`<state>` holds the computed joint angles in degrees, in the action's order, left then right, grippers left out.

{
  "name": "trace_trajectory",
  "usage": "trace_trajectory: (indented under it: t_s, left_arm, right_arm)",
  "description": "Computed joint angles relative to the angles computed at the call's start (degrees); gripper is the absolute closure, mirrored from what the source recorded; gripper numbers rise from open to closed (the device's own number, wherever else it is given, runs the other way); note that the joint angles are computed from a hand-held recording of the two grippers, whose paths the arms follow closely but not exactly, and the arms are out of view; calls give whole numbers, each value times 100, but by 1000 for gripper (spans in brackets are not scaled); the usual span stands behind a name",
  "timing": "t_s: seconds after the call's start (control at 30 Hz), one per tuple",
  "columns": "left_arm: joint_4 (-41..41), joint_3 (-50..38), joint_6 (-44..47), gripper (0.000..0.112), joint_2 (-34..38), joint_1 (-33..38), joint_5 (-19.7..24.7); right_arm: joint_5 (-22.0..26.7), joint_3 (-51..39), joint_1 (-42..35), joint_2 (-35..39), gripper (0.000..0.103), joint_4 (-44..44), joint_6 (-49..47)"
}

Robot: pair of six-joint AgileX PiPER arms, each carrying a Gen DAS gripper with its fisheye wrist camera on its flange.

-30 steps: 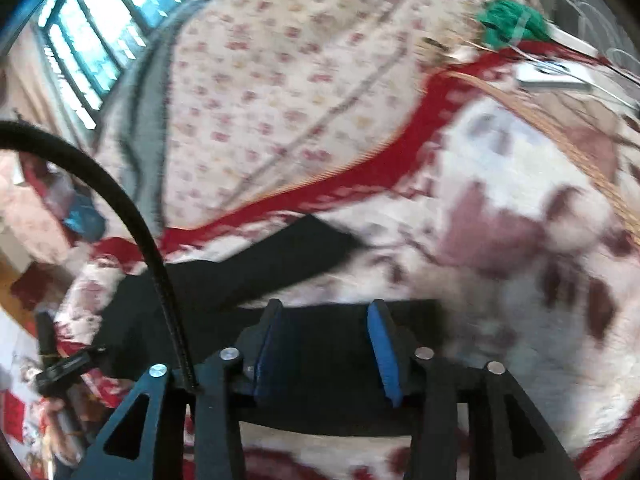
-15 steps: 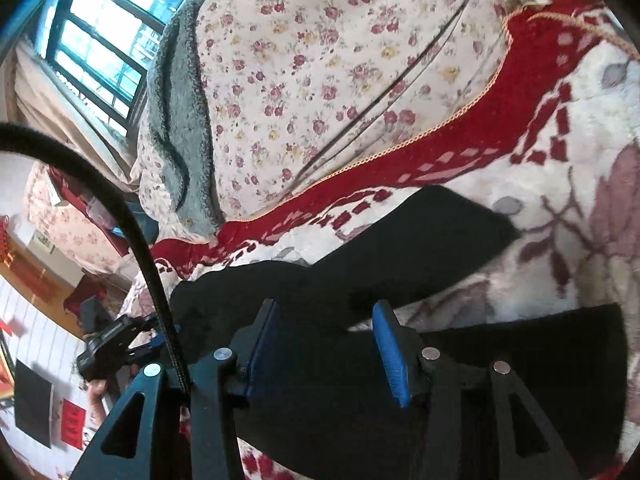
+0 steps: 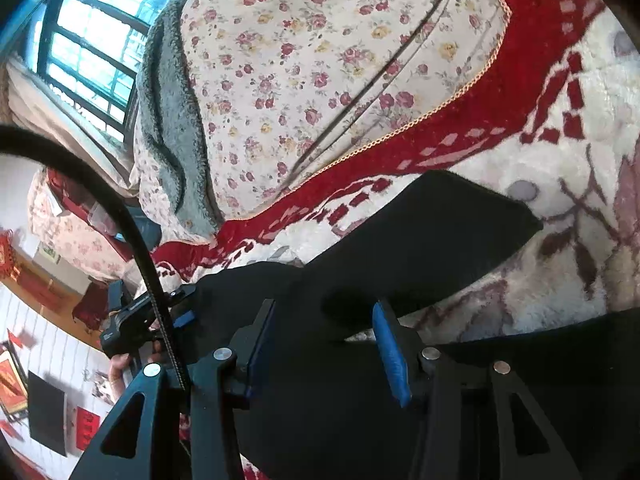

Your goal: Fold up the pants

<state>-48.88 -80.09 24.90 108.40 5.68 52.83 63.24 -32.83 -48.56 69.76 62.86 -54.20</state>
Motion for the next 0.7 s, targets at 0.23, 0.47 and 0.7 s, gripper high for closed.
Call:
trace_trajectory:
  t_s: [0.23, 0.47, 0.7]
  left_arm:
    - [-237, -29, 208, 53, 137, 22, 9]
    - [-192, -65, 209, 53, 142, -7, -31]
    - [45, 220, 287, 53, -60, -281, -597]
  right_arm:
    - [-182, -211, 52, 25, 51, -7, 356]
    - [-1047, -1355, 1271, -38, 51, -1404, 1264]
    - [-1420, -2526, 1720, 1321, 50, -2307, 1803]
